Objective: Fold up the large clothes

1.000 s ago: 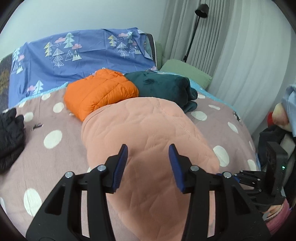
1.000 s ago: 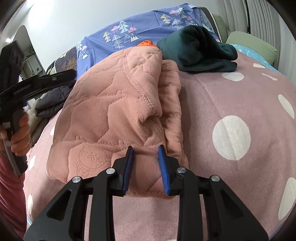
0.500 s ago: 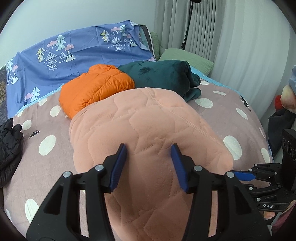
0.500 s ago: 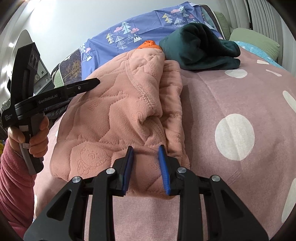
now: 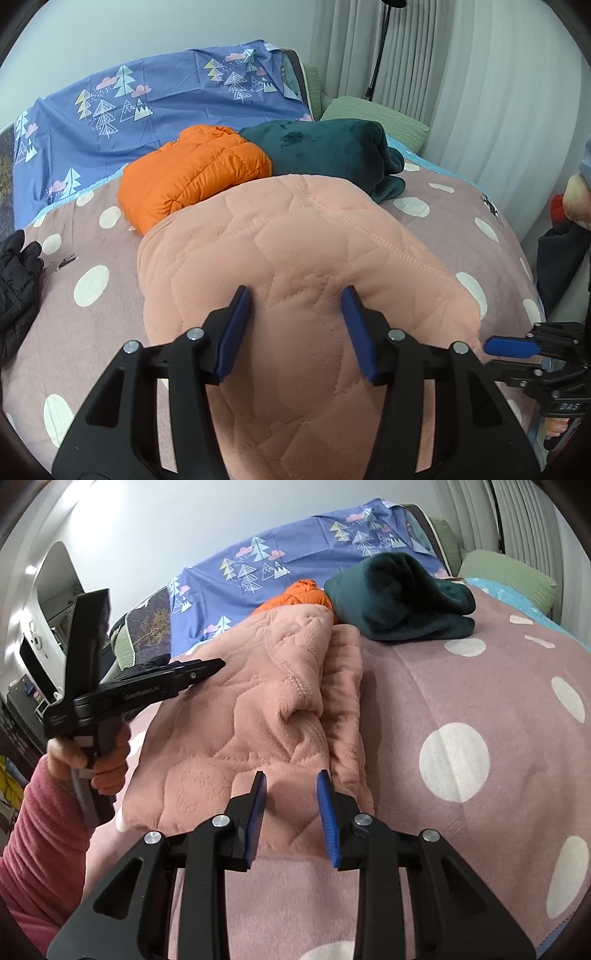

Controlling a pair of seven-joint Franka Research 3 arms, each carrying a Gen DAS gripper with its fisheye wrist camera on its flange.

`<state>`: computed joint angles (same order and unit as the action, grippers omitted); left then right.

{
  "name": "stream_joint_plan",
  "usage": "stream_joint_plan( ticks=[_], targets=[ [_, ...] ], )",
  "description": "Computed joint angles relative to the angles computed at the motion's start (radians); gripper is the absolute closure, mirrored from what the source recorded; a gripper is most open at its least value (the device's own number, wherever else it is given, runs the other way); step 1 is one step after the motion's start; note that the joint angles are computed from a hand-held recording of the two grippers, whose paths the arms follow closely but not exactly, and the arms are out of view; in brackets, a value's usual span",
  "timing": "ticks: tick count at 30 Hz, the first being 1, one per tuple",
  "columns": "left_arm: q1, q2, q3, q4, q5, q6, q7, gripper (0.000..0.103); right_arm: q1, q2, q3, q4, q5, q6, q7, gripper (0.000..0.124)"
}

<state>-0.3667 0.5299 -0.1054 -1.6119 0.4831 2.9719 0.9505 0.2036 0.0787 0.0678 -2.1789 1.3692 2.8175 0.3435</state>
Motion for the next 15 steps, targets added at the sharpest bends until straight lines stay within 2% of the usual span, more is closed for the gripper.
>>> stream_joint_plan(
  ticks=[2, 3, 7, 11, 15],
  targets=[
    [0.004, 0.001, -0.003, -0.003, -0.006, 0.007, 0.001, 0.051, -0.012, 0.001, -0.008, -0.003, 0.032, -0.009, -0.006, 0.077],
    [0.001, 0.002, 0.001, -0.001, -0.004, 0.007, -0.001, 0.051, -0.017, 0.005, -0.012, -0.002, 0.042, -0.009, 0.008, 0.073],
    [-0.006, 0.0, 0.009, -0.002, 0.004, 0.001, -0.004, 0.051, -0.055, 0.026, -0.034, 0.013, 0.025, -0.09, 0.125, 0.067],
    [-0.009, 0.0, 0.012, -0.003, 0.009, 0.005, -0.011, 0.05, -0.075, 0.031, -0.032, 0.021, 0.029, -0.162, 0.137, 0.049],
    [-0.006, -0.002, 0.01, -0.004, 0.011, 0.003, -0.011, 0.05, -0.081, 0.054, -0.029, 0.043, -0.002, -0.213, 0.182, 0.041]
  ],
)
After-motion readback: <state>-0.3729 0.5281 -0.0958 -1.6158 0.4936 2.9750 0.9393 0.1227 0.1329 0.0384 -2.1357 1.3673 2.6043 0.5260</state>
